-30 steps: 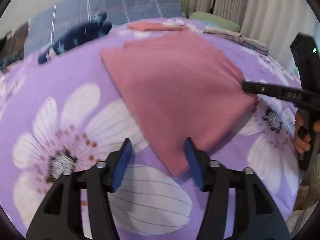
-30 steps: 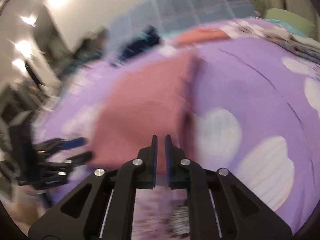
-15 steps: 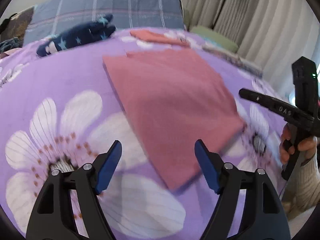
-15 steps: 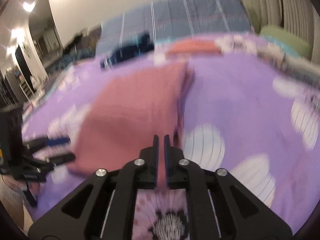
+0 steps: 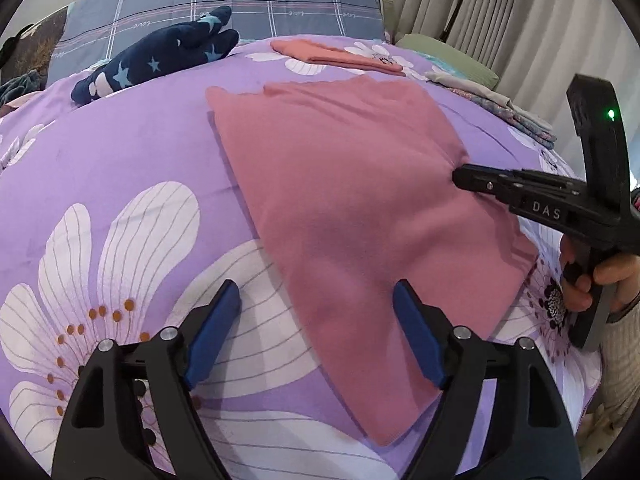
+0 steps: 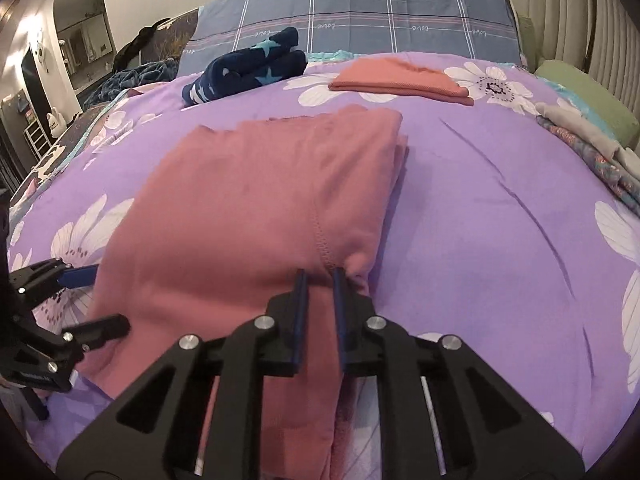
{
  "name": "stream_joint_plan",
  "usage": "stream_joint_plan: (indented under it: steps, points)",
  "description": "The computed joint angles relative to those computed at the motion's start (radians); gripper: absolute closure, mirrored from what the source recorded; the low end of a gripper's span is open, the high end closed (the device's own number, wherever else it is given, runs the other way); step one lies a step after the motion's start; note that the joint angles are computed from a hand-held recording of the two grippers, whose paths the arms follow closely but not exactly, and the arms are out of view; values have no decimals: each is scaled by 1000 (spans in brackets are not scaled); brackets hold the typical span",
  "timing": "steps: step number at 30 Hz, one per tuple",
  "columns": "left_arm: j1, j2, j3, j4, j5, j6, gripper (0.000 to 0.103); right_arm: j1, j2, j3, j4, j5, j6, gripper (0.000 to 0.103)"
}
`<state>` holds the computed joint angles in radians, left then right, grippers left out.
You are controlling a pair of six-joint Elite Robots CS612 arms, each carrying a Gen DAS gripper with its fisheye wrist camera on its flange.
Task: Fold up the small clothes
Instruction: 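Move the left tool to the folded shirt edge and grasp it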
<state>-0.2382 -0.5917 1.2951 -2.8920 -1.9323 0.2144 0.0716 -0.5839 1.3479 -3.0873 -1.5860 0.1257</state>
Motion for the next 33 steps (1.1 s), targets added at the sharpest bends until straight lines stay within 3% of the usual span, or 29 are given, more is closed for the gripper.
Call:
stream_joint_plan:
  steps: [6,8,11,14,19,25,33]
  points:
    - [0,-4,8,-8,4,6,21,-5,-13,13,-25,27,22,89]
    - [2,-7,13,-15,-3,2,21,-7,-23,20,-42,18,25,83]
    - [15,-3,-7,-54,-72,-32,21,-15,-25,8,-54,-5,22,67]
    - [20,10,-48,-53,-89,-52,21,-49,-25,-12,7,109,78,57]
    - [36,61,-157,85,-157,-107,21,-78,-29,3,22,237,131,51]
    - [31,89,-195,144,-189,-74,21,-83,-9,-19,95,283,125,48]
    - [35,162,-340,252,-286,-96,22,-110,53,-115,114,435,170,42]
